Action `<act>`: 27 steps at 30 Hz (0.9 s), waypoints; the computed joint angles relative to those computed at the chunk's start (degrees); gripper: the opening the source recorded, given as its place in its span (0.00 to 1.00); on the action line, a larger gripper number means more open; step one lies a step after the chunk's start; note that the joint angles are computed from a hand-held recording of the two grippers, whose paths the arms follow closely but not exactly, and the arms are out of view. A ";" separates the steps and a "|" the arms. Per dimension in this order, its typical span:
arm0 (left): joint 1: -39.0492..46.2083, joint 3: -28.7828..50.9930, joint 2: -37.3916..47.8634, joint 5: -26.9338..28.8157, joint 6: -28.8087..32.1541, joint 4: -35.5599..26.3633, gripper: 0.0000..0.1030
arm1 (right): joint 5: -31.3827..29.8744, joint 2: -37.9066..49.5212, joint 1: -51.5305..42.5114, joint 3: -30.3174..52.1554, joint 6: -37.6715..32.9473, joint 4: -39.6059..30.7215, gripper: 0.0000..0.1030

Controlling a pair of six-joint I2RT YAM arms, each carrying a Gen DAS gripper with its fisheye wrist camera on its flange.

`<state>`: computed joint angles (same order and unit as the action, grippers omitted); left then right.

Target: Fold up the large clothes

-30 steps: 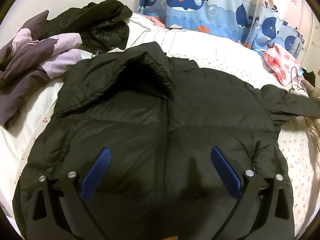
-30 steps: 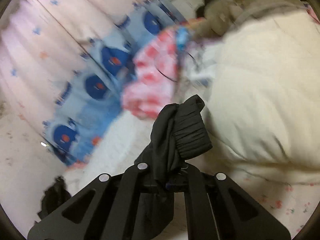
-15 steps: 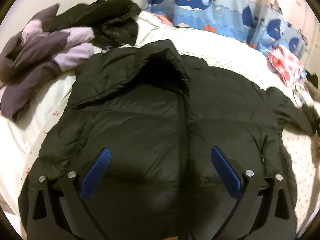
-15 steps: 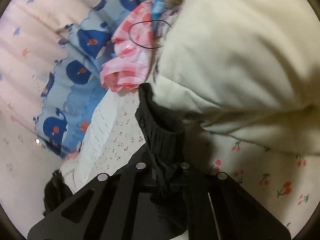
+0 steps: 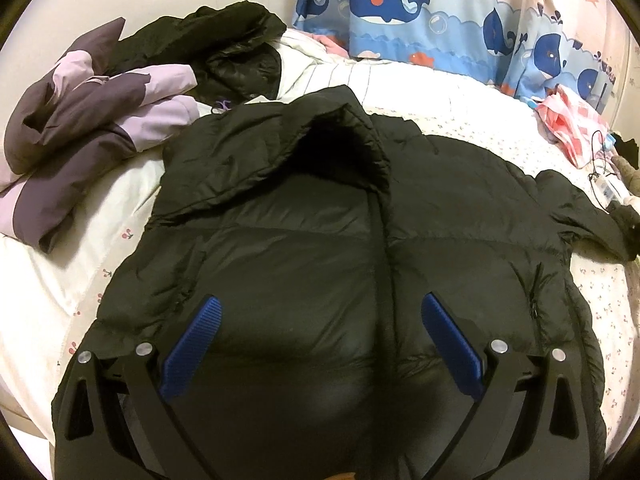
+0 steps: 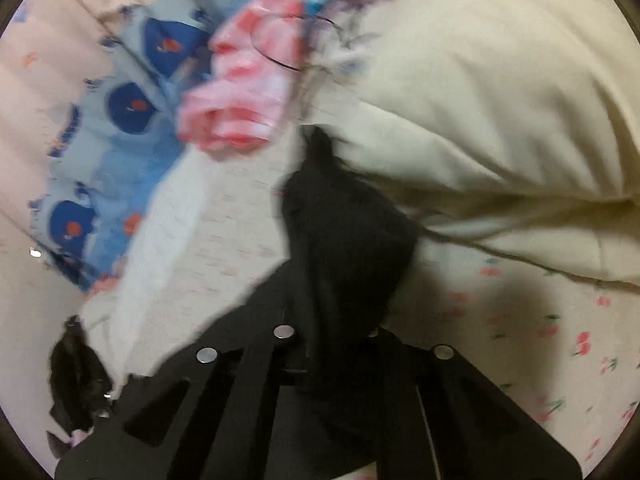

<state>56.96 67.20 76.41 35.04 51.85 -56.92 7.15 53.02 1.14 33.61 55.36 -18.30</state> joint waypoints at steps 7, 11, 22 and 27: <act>4.65 6.57 5.68 2.82 1.75 -3.86 0.93 | 13.98 7.83 20.34 18.77 -0.31 3.28 0.03; 7.52 11.75 10.01 4.31 1.61 -5.74 0.93 | 15.33 23.68 30.83 38.61 -4.87 6.77 0.03; 7.21 32.62 30.70 12.20 4.10 -29.50 0.93 | 6.58 68.76 45.43 90.68 -7.70 5.98 0.03; -2.92 26.07 25.67 13.21 -3.78 -20.34 0.93 | 2.04 72.62 45.61 82.92 -1.77 15.53 0.03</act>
<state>54.04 93.26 102.08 48.24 48.07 -77.26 9.19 125.64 46.75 116.53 53.59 -2.77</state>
